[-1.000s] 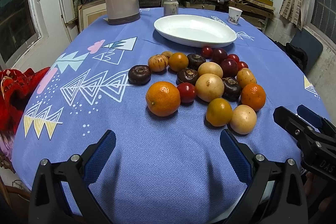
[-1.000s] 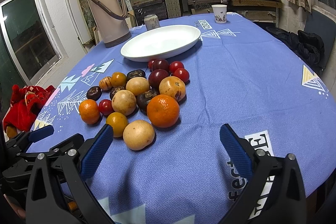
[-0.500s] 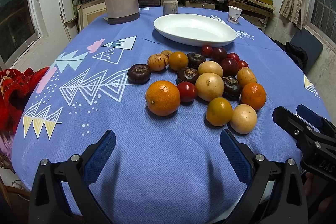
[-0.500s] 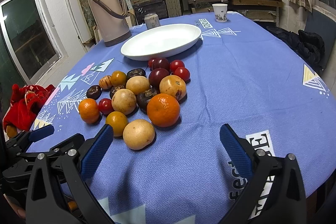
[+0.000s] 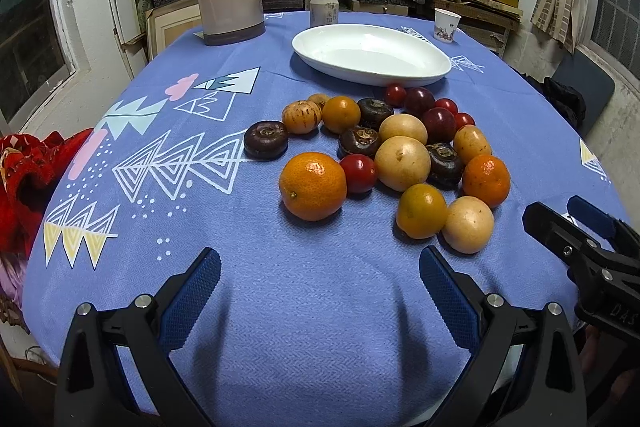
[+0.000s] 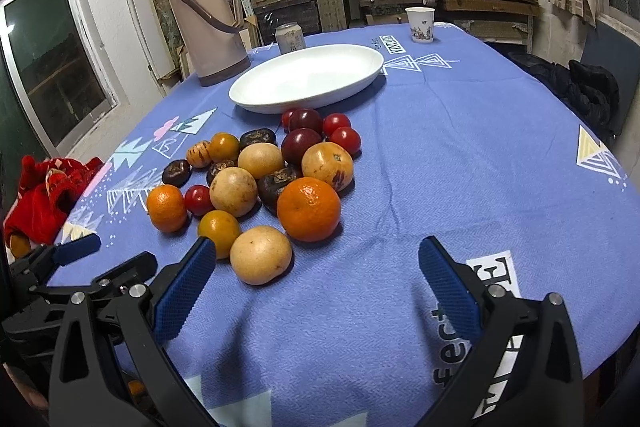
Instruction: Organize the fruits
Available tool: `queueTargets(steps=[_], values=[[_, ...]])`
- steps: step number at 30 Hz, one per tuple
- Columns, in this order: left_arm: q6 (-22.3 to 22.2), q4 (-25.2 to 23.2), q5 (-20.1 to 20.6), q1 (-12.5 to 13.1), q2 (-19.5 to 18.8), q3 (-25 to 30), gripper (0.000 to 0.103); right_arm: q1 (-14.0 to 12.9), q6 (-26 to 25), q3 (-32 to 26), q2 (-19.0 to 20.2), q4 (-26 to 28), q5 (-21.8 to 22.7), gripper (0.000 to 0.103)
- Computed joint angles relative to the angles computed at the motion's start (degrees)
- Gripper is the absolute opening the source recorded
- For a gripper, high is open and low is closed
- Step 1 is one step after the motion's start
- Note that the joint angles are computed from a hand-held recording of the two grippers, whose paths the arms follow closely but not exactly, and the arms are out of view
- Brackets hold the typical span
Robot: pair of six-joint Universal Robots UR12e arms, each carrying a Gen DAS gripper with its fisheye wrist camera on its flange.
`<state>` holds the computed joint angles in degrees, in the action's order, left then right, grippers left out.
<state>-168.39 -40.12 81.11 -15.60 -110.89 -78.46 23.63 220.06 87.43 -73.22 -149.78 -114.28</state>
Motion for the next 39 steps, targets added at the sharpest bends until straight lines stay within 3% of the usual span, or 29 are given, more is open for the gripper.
queueTargets(steps=[6,11,18,23,24,26,27,30,33,39], values=[[1.7,-0.4,-0.6,0.7,-0.2,-0.2,0.1,-0.2,-2.4,0.1,-0.2,2.7,-0.6,0.099],[1.2,-0.6,-1.8,1.6,-0.8,0.4,0.1,-0.9,-8.0,-1.1,0.0,7.9,3.0,0.099],[1.1,-2.4,-2.1,2.5,-2.0,2.0,0.1,-1.0,-13.3,-1.8,1.0,5.4,8.0,0.099],[1.4,-1.8,-1.5,2.9,-2.4,2.1,0.1,-0.7,-15.8,-4.4,2.8,6.8,9.5,0.099],[1.4,-1.7,-1.6,3.1,-2.4,2.1,0.1,-0.6,-16.1,-5.0,3.2,7.0,9.4,0.096],[1.3,-2.0,-2.4,3.5,-2.4,2.2,0.1,-0.9,-16.4,-6.0,3.9,7.8,10.7,0.075],[1.1,-2.3,-2.6,3.6,-2.5,2.4,0.1,-1.1,-15.6,-6.8,4.3,9.7,11.4,0.059],[0.6,-2.9,-3.8,4.1,-2.5,2.5,0.1,-1.1,-15.6,-7.6,4.9,9.9,10.7,0.057],[0.4,-3.3,-4.5,4.2,-2.6,2.8,0.1,-1.6,-13.9,-6.9,4.6,8.1,11.6,0.044],[3.3,-0.7,-6.0,3.1,-3.2,3.1,0.1,-3.0,-11.0,-3.0,2.3,3.6,15.7,0.043]])
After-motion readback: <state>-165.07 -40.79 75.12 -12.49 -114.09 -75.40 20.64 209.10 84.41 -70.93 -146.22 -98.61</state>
